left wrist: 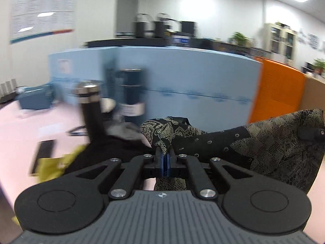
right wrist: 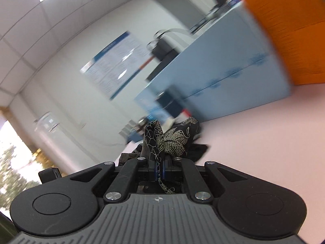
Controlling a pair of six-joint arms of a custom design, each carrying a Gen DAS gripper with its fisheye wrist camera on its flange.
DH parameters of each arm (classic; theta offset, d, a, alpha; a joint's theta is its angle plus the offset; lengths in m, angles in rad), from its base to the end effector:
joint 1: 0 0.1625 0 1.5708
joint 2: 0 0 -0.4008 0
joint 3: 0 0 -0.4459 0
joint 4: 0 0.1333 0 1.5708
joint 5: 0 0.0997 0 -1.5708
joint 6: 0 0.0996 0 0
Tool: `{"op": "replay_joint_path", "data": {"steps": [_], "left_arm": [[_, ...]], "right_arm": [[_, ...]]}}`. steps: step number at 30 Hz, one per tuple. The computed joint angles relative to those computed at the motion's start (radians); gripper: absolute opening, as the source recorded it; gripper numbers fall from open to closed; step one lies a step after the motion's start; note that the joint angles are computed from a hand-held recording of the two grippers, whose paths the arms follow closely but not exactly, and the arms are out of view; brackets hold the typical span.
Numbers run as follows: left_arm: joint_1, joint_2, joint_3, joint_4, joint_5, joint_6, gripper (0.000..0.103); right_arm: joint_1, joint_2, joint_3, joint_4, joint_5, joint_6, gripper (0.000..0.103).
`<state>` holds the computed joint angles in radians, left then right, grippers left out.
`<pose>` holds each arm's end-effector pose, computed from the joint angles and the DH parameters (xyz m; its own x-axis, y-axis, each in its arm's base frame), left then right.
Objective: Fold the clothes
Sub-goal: 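Carry the folded shirt with both grippers onto the black garment pile, then open both grippers to release the shirt on the pile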
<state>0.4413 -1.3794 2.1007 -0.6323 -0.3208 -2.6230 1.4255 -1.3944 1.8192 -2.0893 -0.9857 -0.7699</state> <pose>-0.2381 -0.3644 0.1650 -0.5855 -0.5794 -0.5670 0.4267 0.3744 -0.8233 0.1018 -0.6047 0.3000 -0.6980 -0.6358 -0.3297 -0.4759 0.7557 -0.4499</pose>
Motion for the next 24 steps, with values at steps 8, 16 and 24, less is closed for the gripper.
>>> {"op": "replay_joint_path", "data": {"steps": [8,16,24], "left_arm": [[0.312,0.155,-0.175,-0.216,-0.085,0.07,0.005],[0.314,0.118,-0.139,-0.236,-0.142,-0.017,0.038],[0.237,0.204,-0.218,-0.205,-0.292,-0.116,0.072]], "right_arm": [[0.135,0.546,-0.377,-0.053,-0.266,0.039,0.006],[0.214,0.603,-0.281,-0.551,-0.661,0.06,0.052],[0.166,0.46,-0.177,-0.507,-0.582,0.08,0.086]]}}
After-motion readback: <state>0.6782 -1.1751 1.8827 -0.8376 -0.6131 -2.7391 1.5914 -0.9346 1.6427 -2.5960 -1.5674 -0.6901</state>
